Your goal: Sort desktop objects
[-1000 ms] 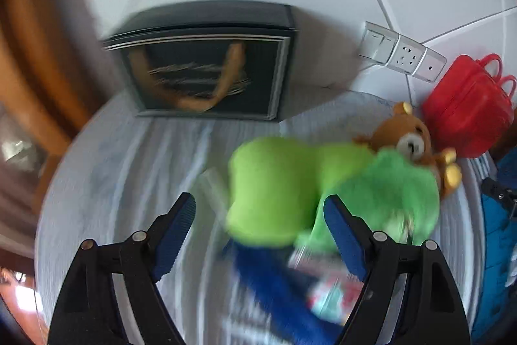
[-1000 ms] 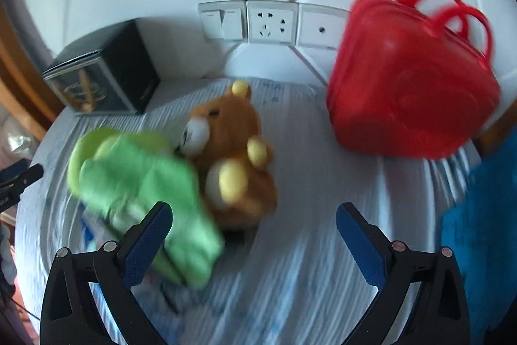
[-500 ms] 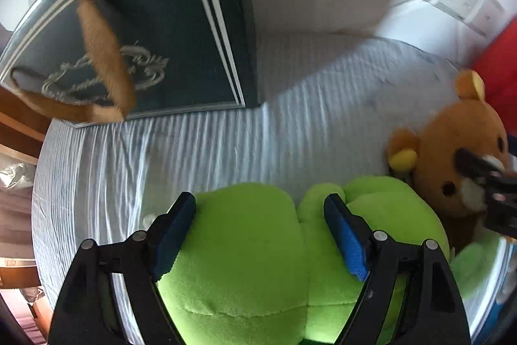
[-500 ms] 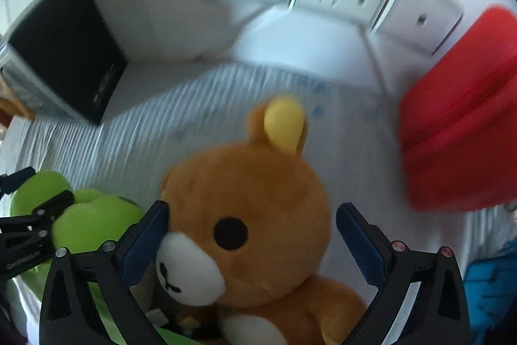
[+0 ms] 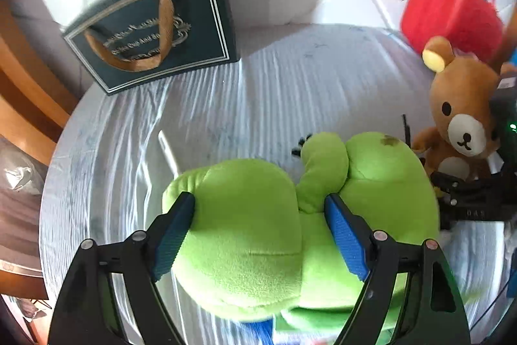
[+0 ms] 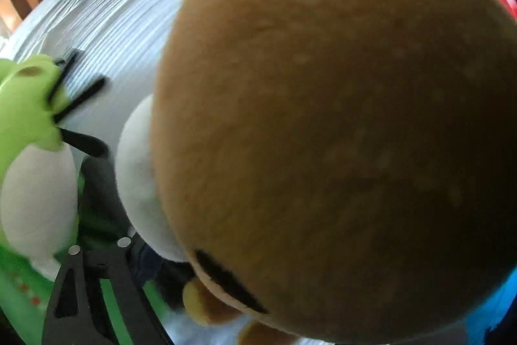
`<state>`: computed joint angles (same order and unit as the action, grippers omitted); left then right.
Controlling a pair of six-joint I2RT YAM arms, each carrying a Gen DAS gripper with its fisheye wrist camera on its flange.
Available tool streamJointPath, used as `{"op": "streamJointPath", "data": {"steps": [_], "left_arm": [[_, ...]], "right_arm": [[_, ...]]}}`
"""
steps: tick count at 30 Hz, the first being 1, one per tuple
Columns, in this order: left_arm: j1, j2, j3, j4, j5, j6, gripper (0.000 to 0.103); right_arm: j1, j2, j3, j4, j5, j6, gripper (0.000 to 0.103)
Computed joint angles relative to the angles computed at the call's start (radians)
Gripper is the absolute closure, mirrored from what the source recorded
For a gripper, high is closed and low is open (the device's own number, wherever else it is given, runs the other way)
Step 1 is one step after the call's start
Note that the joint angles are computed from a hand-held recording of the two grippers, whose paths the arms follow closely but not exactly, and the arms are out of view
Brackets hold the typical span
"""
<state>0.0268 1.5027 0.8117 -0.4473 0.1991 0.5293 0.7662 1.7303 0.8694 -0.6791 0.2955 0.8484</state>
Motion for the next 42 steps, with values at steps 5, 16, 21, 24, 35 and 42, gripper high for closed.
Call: {"op": "streamJointPath", "data": {"steps": [5,16,21,24,35,42], "left_arm": [[0.130,-0.245,-0.150,-0.060,0.080,0.076,0.021],[0.375,-0.160,-0.277,-0.117,0.154,0.261,0.021],[0.455,-0.215,-0.201,-0.242,0.218,0.357,0.021],[0.479,-0.197,-0.121,-0.267,0.253,0.346,0.021],[0.280,0.006,-0.046,-0.001,0.241,0.095,0.021],[0.149,0.162,-0.067,0.205,0.123,0.003,0.021]], "right_arm": [[0.131,-0.219,-0.192,-0.048,-0.017,0.253,0.015],[0.596,-0.388,0.037,-0.356,0.277,0.714,0.010],[0.552,-0.340,0.016,-0.190,0.216,0.599,0.024],[0.560,-0.347,0.037,-0.172,0.184,0.586,0.037],[0.296,-0.114,0.069,0.188,0.077,0.235,0.018],[0.166,0.051,0.113,0.314,0.002,0.085,0.000]]}}
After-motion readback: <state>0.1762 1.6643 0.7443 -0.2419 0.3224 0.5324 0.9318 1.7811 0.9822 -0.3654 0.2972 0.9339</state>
